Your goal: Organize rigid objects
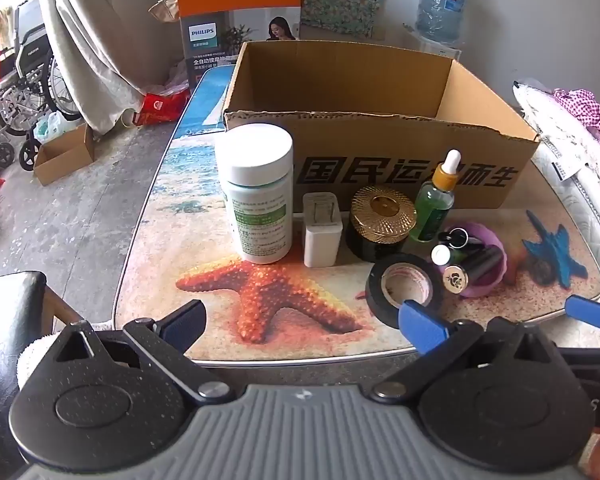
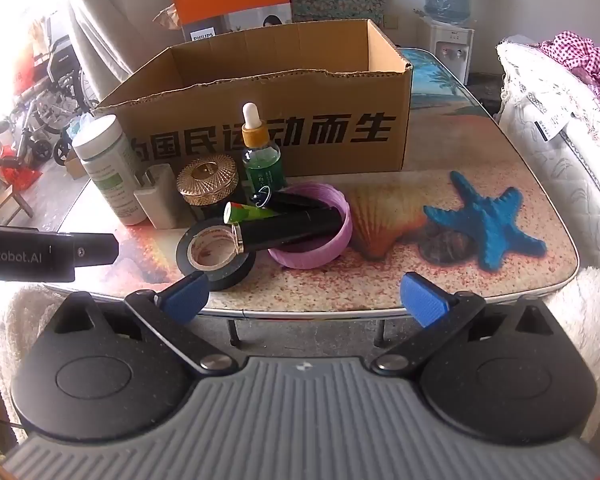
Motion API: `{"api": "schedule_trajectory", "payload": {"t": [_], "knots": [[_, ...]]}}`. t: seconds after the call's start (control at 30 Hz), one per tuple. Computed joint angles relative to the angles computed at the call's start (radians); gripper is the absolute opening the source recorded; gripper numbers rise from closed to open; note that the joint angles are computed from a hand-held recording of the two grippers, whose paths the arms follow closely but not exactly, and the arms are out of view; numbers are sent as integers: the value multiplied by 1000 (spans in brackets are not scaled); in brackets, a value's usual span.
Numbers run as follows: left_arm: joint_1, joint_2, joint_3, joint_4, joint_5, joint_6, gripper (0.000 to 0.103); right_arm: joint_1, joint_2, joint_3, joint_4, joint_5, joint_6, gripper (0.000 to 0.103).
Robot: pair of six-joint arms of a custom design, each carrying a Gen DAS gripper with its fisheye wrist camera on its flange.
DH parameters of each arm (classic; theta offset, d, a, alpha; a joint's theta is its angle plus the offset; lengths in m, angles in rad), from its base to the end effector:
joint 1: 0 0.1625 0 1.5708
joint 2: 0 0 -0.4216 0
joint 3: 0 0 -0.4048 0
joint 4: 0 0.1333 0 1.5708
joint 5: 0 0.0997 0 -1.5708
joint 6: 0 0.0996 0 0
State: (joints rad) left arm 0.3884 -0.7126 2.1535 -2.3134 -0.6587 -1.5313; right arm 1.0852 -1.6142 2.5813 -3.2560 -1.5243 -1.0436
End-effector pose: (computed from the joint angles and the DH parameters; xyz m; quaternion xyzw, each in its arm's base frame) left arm -0.2979 -0.3510 -0.0740 0.0019 0.8570 -0.3392 0.3880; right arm -0.0423 -0.3757 0.2411 0.2656 -0.8975 0.2686 0.2275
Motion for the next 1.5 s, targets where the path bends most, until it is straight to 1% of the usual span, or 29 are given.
{"api": "schedule_trajectory", "payload": {"t": [0.07, 0.23, 0.5, 0.57, 0.83, 1.2, 1.5], "knots": [[1, -1, -1, 3, -5, 3, 103, 4, -3, -3, 14, -5, 7, 102], [2, -2, -2, 11, -8, 1, 103, 7, -7, -2, 13, -5, -9, 102], [-1, -28, 28, 1, -18, -9, 103, 21, 5, -7, 4, -17, -1, 102], [5, -4, -1, 30, -19, -23, 103, 20, 6, -6, 1, -15, -2, 102], [6, 1, -7, 45, -19, -31, 103, 21, 8, -9, 0, -15, 4, 102], [8, 3, -15, 72, -18, -48, 103, 22, 5, -6, -2, -8, -10, 102], [12, 2, -20, 94, -19, -60, 103, 30, 16, -12, 1, -17, -6, 102]]}}
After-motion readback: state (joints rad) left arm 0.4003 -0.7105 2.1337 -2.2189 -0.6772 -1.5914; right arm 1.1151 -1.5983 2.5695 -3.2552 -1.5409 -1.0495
